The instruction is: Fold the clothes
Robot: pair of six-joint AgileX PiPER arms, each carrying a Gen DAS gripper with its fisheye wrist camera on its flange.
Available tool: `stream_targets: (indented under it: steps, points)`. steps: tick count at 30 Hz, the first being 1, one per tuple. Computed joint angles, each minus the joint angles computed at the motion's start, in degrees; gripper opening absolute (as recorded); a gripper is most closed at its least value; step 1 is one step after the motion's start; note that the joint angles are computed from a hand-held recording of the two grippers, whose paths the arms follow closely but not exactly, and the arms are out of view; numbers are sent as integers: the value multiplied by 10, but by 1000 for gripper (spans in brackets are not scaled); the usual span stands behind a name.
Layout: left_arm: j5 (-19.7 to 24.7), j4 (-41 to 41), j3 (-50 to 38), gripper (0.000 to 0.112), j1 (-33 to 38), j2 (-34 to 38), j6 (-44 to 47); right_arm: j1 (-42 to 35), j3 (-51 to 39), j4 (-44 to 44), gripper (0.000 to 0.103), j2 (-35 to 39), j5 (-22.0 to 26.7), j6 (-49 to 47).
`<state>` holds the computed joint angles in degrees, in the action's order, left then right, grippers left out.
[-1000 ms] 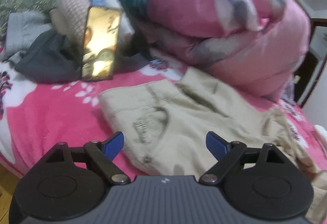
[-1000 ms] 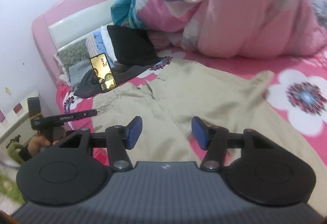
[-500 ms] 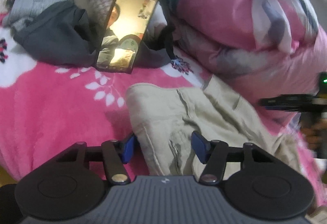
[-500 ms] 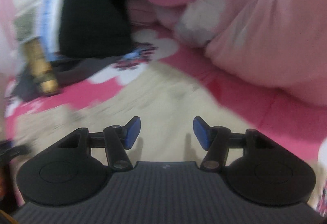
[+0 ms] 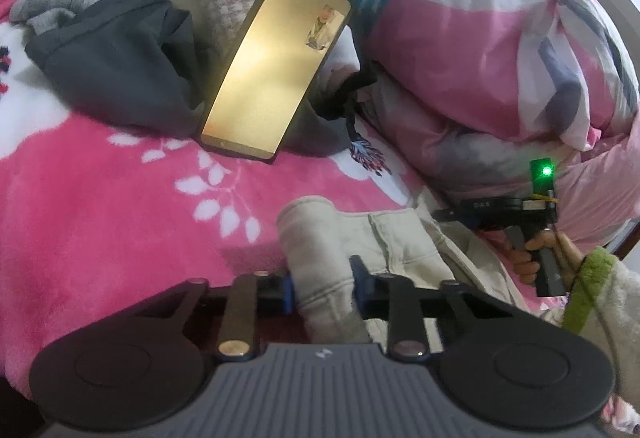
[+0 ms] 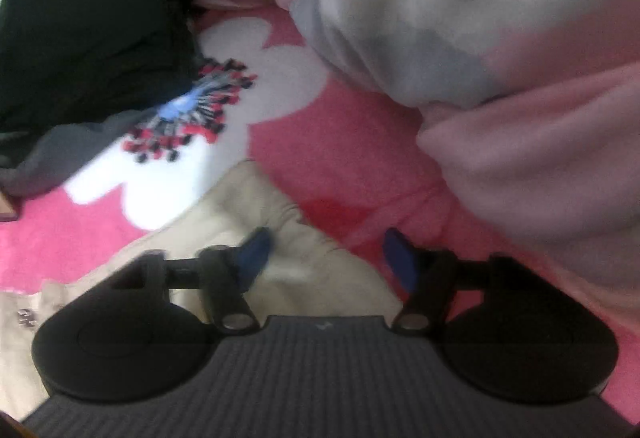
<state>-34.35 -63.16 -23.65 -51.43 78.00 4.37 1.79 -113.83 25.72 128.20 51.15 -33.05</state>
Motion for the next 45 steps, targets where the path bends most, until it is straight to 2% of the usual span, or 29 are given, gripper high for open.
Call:
stream_targets:
  steps: [1, 2, 4, 7, 11, 16, 18, 21, 23, 25, 26, 28, 30, 32, 33, 36, 37, 38, 40, 43, 45]
  points:
    - [-11, -14, -2, 19, -9, 3, 13, 4, 23, -4, 16, -15, -11, -2]
    - [-24, -26, -4, 16, -18, 7, 19, 13, 62, -13, 9, -37, -40, -13]
    - [-45, -55, -9, 14, -34, 11, 38, 32, 132, -35, 7, -81, -105, -22]
    - [-71, -94, -20, 12, -47, 9, 77, 43, 186, -31, 6, -123, -174, -21]
    - [-92, -119, -33, 12, -43, 6, 114, 45, 167, -7, 5, -129, -195, -36]
    - [-78, -122, -43, 12, -13, 17, 120, 55, 104, 2, 5, -89, -197, -36]
    - [-55, -118, -41, 13, -1, 18, 115, 65, 80, -36, 6, -61, -195, -8]
    - [-25, -97, -33, 20, 18, 15, 92, 75, 46, -87, 12, -16, -174, 36]
    - [-12, -76, -24, 24, 29, 10, 69, 78, 70, -108, 25, -24, -201, 60]
    - [-7, -57, -15, 28, 35, 5, 48, 73, 103, -95, 32, -50, -225, 65]
    - [-6, -52, -14, 29, 36, 5, 43, 68, 123, -76, 32, -69, -234, 58]
    - [-6, -53, -14, 30, 35, 6, 41, 58, 196, 21, 32, -130, -265, -24]
    - [-6, -61, -14, 31, 31, 3, 46, 52, 259, 135, 32, -193, -242, -128]
    - [-5, -69, -14, 34, 26, -2, 51, 47, 313, 228, 32, -241, -172, -221]
    - [-3, -76, -14, 34, 23, -4, 58, 54, 336, 241, 31, -256, -133, -247]
    - [0, -117, -17, 29, 8, -12, 97, 98, 359, 198, 30, -257, -82, -244]
    - [1, -134, -18, 18, 3, -15, 114, 117, 360, 169, 30, -250, -92, -227]
    - [2, -153, -20, 12, -3, -17, 131, 137, 360, 131, 30, -242, -117, -198]
    - [4, -166, -16, 10, -10, -21, 131, 154, 331, 74, 29, -209, -135, -132]
    - [5, -168, -13, 9, -12, -25, 133, 142, 270, 62, 30, -166, -77, -85]
    - [9, -158, -9, 11, -9, -26, 127, 140, 258, 56, 30, -163, -60, -75]
